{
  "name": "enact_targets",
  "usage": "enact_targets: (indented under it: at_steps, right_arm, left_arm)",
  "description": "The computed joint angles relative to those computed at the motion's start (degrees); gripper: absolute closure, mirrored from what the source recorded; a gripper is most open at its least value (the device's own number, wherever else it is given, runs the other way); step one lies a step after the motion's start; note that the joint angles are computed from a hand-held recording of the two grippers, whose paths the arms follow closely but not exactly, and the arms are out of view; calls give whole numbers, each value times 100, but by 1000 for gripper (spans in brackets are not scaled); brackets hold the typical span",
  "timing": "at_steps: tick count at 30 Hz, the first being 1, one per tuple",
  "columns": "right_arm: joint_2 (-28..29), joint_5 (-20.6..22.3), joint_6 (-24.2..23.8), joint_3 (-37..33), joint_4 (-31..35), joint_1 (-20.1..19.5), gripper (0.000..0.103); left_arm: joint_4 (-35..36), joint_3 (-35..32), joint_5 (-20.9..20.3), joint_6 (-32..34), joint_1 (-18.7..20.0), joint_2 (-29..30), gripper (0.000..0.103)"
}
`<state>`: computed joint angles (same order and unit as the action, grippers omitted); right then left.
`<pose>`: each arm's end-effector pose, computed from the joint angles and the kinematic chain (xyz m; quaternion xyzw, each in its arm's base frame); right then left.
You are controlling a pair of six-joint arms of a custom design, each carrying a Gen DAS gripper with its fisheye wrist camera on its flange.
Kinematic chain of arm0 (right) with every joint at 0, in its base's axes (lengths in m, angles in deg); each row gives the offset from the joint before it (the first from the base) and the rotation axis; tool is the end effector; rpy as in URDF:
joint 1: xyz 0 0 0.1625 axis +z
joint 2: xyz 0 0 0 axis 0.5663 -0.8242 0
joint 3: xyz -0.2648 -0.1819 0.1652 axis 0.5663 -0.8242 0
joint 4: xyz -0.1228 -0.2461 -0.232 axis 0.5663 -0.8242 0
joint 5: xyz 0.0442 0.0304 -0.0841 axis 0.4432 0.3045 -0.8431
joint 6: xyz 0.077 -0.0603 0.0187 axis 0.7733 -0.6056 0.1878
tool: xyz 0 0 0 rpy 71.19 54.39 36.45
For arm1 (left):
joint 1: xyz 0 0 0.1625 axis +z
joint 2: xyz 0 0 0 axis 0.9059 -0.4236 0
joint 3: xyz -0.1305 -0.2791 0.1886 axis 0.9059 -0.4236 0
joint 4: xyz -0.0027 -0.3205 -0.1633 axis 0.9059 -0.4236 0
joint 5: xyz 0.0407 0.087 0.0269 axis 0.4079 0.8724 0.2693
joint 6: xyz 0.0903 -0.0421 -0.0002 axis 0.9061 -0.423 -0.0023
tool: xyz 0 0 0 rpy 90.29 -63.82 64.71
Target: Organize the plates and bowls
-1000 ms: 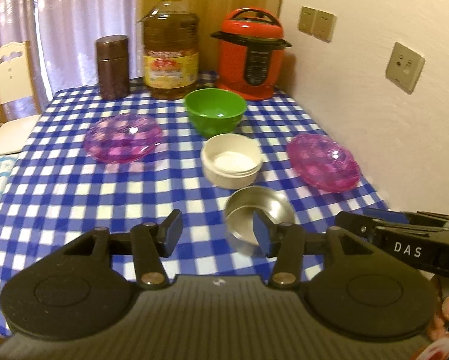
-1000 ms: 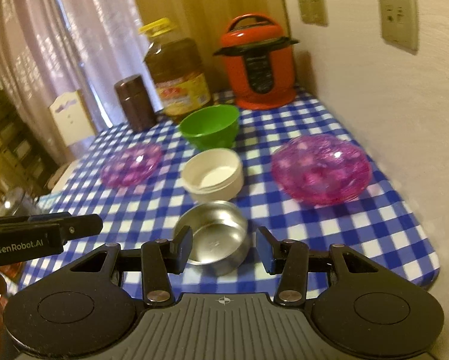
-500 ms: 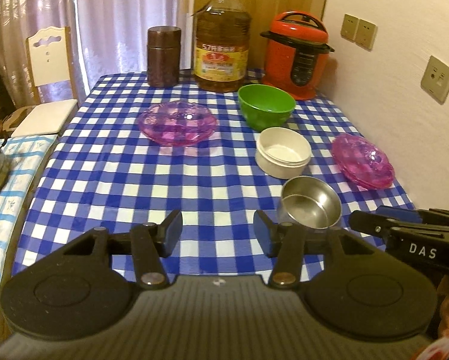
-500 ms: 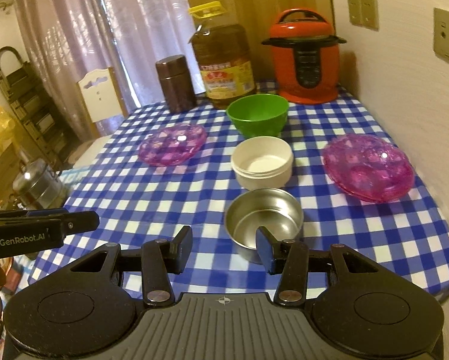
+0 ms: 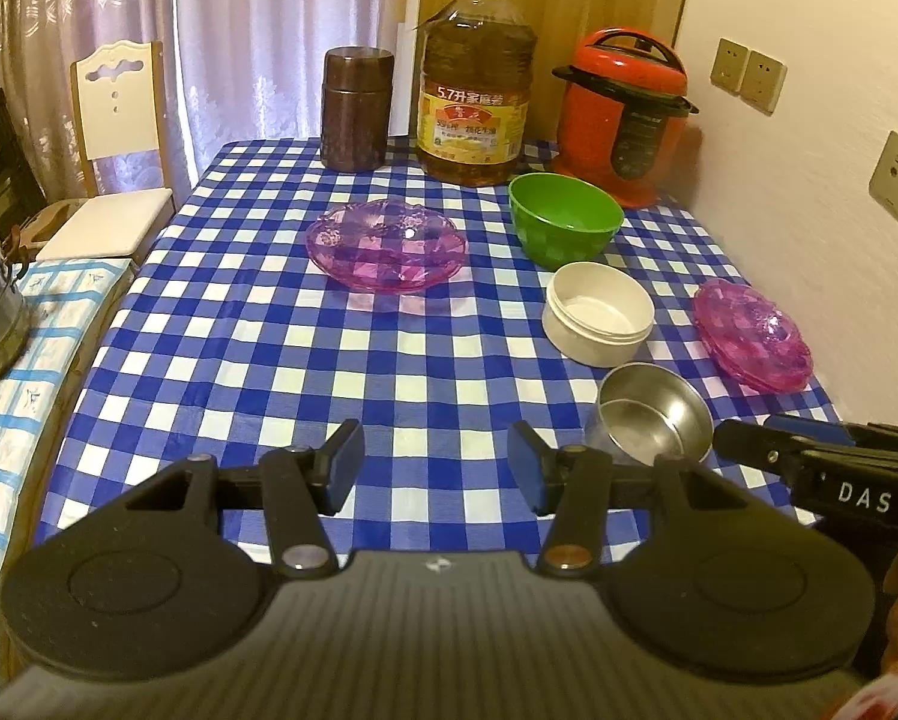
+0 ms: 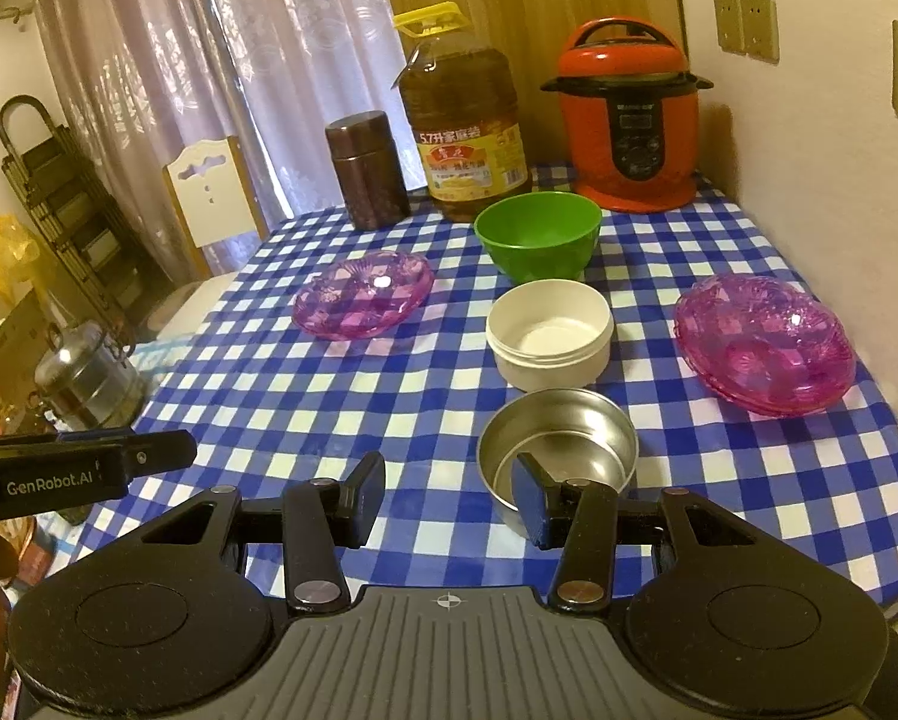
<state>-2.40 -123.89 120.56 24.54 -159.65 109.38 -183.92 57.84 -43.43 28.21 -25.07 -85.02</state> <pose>0.4839 -0.2884 0.0051 0.0949 -0.8790 0.3973 0.2461 -0.0884 -0.3421 0.4344 0.2345 0.8806 -0.3123 0.2684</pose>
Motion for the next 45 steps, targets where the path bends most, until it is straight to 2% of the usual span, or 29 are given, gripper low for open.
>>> enact_targets:
  at_steps: [7,14,19,25,35,45]
  right_arm:
    - [124,70,-256,-167,-254,-144,56]
    - [296,145,-562,-478,-502,-348,56]
    - [467,234,-864,-802,-709,-551,56]
    - [788,530,-1472,-1317,-1074,-900,56]
    - [1448,1027,-2177,-2452,-1185,-1525,56]
    - [1946,1456,-2167,-3405,-734,-2114,56]
  left_arm:
    - [-488,-81,-53,340,281,299,54]
    - [-1290,-318,-168,815,719,859,54]
    - [-2004,-579,-336,1266,1121,1454,54]
    - [-2894,-959,-467,1721,1607,2251,53]
    - [-4062,-1765,-780,2168,2367,3595,52]
    - [-4907,-2446,-956,2398,3002,4644,52]
